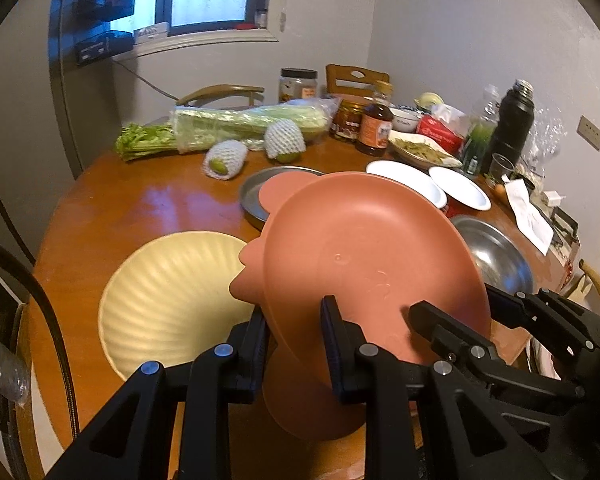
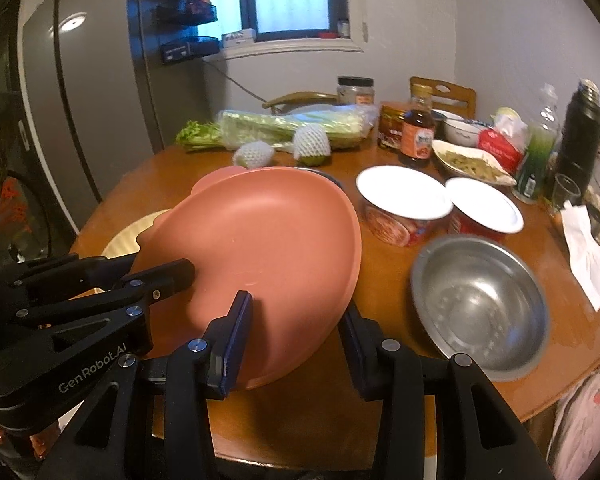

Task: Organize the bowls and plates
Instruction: 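Grasp the pink bear plate's rim with the left tool and lift it, then lower the pink plate onto the cream shell plate and open the left tool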

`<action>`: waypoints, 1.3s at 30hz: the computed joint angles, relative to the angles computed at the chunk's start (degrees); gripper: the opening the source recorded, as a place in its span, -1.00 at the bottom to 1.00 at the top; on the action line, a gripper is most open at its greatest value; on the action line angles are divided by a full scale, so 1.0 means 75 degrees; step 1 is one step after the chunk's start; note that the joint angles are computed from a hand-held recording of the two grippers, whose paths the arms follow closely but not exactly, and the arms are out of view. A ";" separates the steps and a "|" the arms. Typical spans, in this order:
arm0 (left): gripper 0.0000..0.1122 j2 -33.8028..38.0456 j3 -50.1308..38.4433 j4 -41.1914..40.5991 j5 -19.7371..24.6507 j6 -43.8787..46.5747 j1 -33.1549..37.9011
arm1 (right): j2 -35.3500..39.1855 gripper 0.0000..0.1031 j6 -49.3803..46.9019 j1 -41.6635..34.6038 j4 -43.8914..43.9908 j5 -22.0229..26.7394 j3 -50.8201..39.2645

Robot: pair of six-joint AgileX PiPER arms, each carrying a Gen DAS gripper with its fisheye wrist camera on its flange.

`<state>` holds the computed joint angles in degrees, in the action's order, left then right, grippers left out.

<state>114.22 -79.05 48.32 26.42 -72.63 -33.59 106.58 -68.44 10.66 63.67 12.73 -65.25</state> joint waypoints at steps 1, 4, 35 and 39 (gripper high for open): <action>-0.54 -0.0063 0.0055 0.0030 -0.0010 -0.0006 0.0059 | 0.0028 -0.12 0.0153 0.0062 -0.0138 0.0007 -0.0086; -0.54 -0.0260 0.0210 0.0212 -0.0011 -0.0131 0.0231 | 0.0083 -0.12 0.0642 0.0265 -0.0583 0.0001 -0.0319; -0.54 -0.0182 0.0811 -0.0660 -0.0577 0.1430 0.2179 | 0.2410 -0.11 0.5841 0.1870 -0.5202 0.1137 -0.3667; -0.54 -0.0040 0.0743 -0.0714 -0.0614 0.1517 0.2260 | 0.2616 -0.11 0.5891 0.1873 -0.5216 0.1265 -0.3862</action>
